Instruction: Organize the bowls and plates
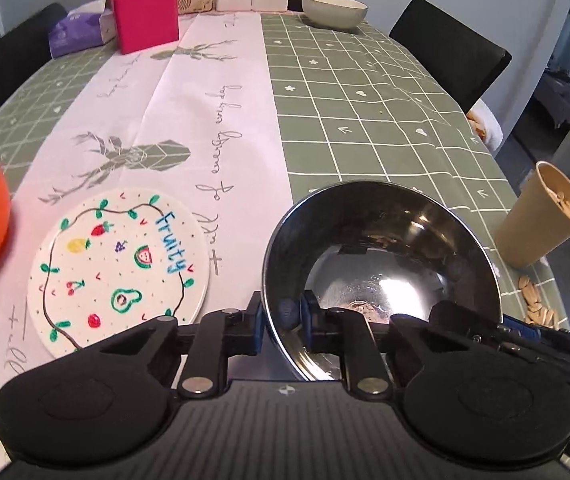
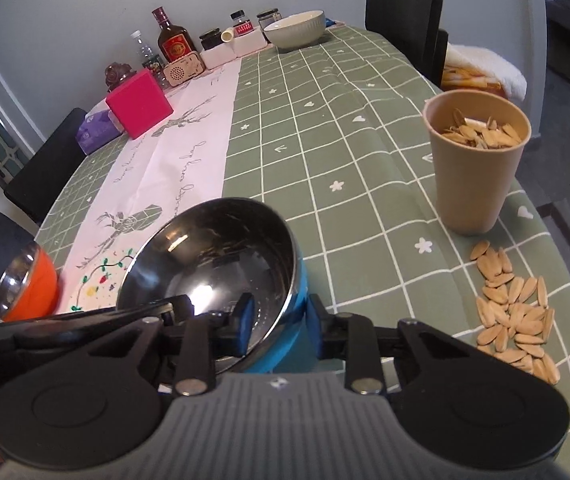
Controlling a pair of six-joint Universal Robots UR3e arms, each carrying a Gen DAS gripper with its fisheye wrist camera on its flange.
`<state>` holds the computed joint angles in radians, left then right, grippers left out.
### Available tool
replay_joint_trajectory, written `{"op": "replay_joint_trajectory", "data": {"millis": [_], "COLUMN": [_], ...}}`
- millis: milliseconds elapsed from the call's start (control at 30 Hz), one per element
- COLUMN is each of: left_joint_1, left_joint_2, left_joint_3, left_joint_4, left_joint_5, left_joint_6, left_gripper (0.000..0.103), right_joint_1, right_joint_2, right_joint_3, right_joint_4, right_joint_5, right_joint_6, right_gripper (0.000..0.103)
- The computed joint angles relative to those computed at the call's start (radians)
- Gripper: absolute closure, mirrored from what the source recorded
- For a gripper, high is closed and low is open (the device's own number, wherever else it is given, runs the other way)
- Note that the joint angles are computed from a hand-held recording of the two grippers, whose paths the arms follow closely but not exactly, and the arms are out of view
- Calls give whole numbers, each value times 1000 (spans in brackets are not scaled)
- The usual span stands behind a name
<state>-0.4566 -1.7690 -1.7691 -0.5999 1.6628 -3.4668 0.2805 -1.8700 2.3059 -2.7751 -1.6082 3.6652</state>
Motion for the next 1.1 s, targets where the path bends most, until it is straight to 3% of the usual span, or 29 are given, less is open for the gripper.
{"op": "replay_joint_trajectory", "data": {"millis": [133, 333, 567, 700, 933, 1000, 1100], "left_joint_1": [47, 3, 7, 0, 62, 45, -102], "left_joint_2": [44, 94, 252, 406, 828, 948, 1018], "left_joint_3": [0, -2, -85, -184, -333, -367, -384], "left_joint_4": [-69, -83, -158, -199, -445, -517, -613], "left_joint_5": [-78, -7, -7, 25, 40, 98, 278], "left_joint_6": [-6, 5, -4, -33, -84, -113, -249], "left_gripper": [88, 88, 88, 88, 87, 87, 87], "right_joint_1": [-17, 16, 88, 147, 394, 476, 595], "right_joint_2": [-25, -51, -120, -180, -162, -131, -71], "right_joint_3": [22, -4, -105, -128, -193, -212, -238], "right_joint_4": [-10, 7, 223, 313, 335, 330, 314], "right_joint_5": [8, -24, -32, -12, -69, -72, -53], "right_joint_6": [31, 56, 111, 181, 254, 291, 337], "right_gripper": [81, 82, 84, 85, 85, 84, 84]}}
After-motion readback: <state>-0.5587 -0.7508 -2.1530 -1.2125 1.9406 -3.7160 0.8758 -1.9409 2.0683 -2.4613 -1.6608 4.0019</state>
